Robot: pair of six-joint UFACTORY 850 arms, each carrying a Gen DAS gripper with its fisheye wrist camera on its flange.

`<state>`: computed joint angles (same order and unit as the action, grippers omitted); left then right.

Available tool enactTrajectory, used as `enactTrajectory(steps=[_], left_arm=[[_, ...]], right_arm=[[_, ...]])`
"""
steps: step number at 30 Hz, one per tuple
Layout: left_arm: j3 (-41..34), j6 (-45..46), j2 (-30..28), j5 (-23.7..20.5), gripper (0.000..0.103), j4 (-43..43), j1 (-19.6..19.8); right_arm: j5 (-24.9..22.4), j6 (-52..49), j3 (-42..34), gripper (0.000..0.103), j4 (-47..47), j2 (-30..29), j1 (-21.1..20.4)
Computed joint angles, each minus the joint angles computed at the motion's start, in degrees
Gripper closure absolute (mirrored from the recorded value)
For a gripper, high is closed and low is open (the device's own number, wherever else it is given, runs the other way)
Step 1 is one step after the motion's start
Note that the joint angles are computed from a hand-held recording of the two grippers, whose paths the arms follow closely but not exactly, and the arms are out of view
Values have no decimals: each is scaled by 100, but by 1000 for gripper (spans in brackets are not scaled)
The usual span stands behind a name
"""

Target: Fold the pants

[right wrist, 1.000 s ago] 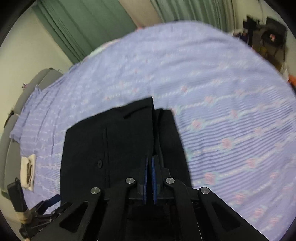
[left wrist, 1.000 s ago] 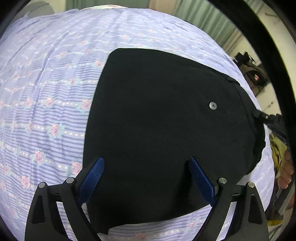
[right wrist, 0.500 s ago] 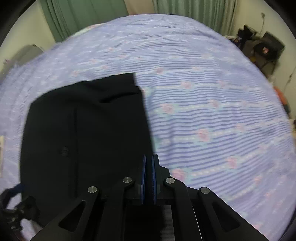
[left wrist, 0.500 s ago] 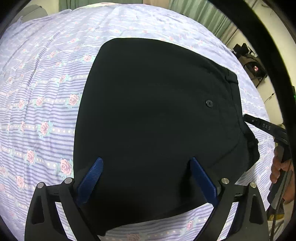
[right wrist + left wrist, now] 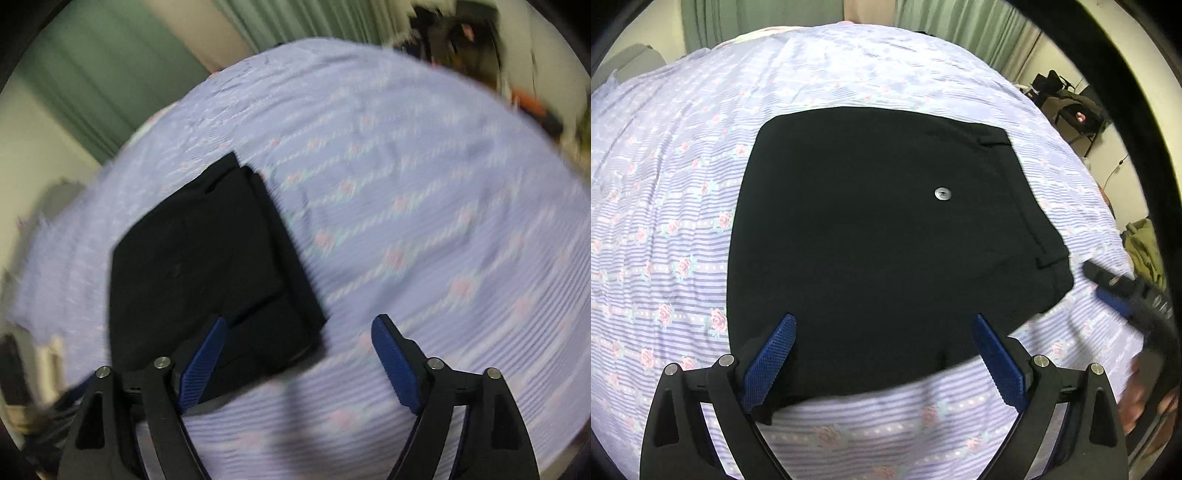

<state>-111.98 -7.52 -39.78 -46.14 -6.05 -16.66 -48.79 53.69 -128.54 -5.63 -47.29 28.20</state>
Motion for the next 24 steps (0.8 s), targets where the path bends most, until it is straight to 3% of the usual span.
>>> enactTrajectory(steps=[4,10,14,20,24], left_arm=[[33,68,37,52,6,30,11],[65,-11,45,107,6,273,42],[5,-241,-9,81,6,280,94],[-194,-149,-186,110,6,-170,119],[-99,-629,-147,376,6,379,95]], right_arm=[[1195,-50,1012,21,1360,346,-52],[2093,-421,1382,20,2710,262,-74],[2494,-312,1273,20,2816,79,-82],[2711,213,855,20,2346,-252,-96],[2399,1031,185,20,1542,-650,-70]])
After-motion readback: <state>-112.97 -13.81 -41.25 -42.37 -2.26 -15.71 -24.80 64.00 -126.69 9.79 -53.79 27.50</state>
